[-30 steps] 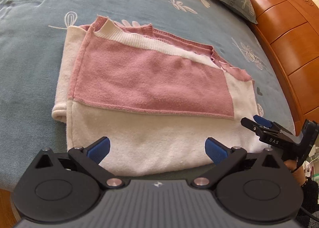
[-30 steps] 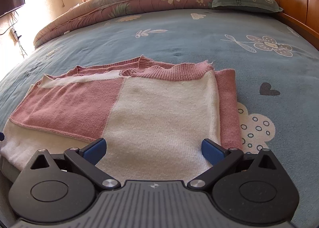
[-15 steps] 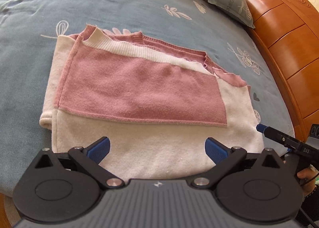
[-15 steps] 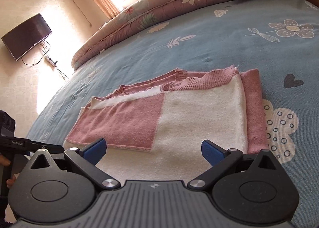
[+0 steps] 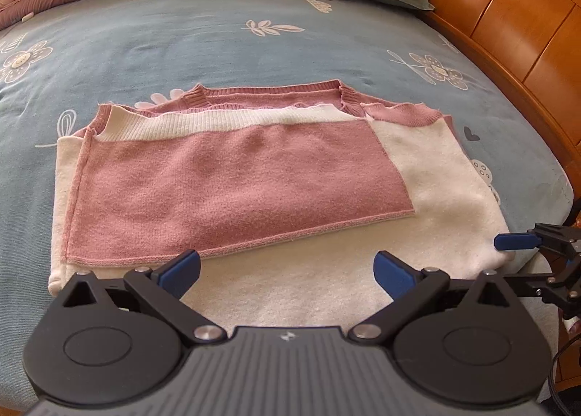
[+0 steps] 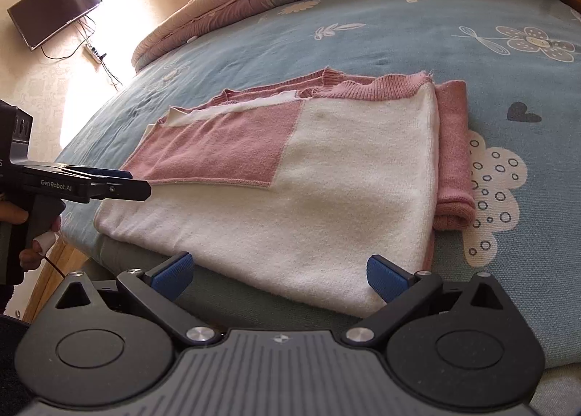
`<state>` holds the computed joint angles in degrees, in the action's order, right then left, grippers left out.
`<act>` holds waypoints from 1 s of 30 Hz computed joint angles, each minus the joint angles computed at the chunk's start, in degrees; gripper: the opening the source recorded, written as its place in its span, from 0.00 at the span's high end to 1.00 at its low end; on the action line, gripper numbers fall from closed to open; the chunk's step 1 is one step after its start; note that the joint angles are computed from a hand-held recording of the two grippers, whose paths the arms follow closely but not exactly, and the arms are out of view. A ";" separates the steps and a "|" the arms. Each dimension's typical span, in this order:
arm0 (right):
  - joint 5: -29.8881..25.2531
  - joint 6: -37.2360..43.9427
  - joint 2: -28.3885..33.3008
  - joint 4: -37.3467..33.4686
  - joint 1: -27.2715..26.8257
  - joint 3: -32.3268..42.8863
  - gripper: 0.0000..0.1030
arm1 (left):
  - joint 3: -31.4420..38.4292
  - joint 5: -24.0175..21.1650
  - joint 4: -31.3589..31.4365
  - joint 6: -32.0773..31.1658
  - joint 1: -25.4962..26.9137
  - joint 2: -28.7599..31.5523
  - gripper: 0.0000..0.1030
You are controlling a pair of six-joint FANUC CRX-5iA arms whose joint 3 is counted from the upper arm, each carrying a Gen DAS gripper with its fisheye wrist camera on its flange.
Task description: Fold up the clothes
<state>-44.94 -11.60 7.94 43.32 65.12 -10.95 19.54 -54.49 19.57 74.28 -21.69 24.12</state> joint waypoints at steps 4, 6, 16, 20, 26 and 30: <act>-3.72 2.68 1.41 -0.43 0.05 2.64 0.00 | 0.07 -0.72 0.28 1.22 0.64 0.20 0.02; -6.66 4.08 2.37 1.90 -0.21 4.22 0.00 | 0.17 -0.82 -0.03 1.75 0.85 0.16 0.02; -4.76 3.49 5.01 0.22 -5.78 5.59 0.00 | 0.10 -0.29 3.70 -0.18 1.96 0.54 0.02; -2.14 -0.82 4.28 3.94 -5.86 2.61 0.00 | 3.45 1.17 5.69 -1.91 1.67 3.37 0.02; 0.27 -4.62 2.95 6.74 -6.22 0.01 0.00 | 10.20 -1.30 4.30 0.61 0.46 10.08 0.02; 1.25 -5.87 2.43 7.86 -6.38 -1.01 0.00 | 9.83 -1.55 3.87 0.11 0.60 9.56 0.02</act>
<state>-43.69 -17.47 10.37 51.18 58.73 -11.96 29.37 -56.03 23.44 74.40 -21.09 33.69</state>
